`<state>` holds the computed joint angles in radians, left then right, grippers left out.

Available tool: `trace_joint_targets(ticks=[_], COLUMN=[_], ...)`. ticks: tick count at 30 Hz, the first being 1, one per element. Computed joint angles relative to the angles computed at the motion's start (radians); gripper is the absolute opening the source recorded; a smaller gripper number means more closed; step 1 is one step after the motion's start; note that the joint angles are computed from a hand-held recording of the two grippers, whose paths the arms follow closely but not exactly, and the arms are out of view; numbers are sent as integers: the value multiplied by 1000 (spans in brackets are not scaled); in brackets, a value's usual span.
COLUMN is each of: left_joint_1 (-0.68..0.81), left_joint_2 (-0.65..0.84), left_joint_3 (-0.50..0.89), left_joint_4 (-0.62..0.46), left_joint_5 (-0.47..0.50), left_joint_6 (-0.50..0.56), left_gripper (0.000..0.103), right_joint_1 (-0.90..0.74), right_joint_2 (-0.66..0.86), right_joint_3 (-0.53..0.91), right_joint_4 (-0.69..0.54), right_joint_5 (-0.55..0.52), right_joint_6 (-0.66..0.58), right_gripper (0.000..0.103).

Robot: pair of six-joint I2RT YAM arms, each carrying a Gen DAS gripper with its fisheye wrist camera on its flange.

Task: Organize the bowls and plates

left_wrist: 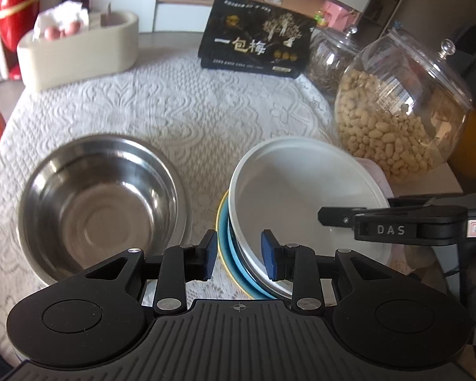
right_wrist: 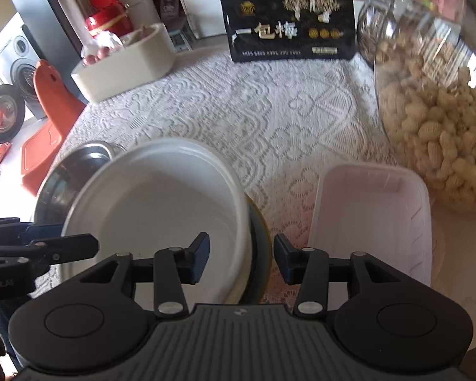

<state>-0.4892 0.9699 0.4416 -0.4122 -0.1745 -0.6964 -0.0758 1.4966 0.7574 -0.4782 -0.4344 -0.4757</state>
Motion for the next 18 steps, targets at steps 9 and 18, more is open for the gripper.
trace_joint_targets(ticks=[9, 18], left_joint_1=[53, 55], left_joint_2=[55, 64], left_joint_3=[-47, -52], left_joint_4=[116, 139], left_joint_5=[110, 110], left_joint_6=[-9, -14], left_gripper=[33, 34], right_joint_1=[-25, -40], right_joint_2=[197, 272], right_joint_3=[93, 146], right_joint_4=[-62, -148], right_joint_5=[-48, -116], right_joint_6=[46, 37], right_gripper=[49, 52])
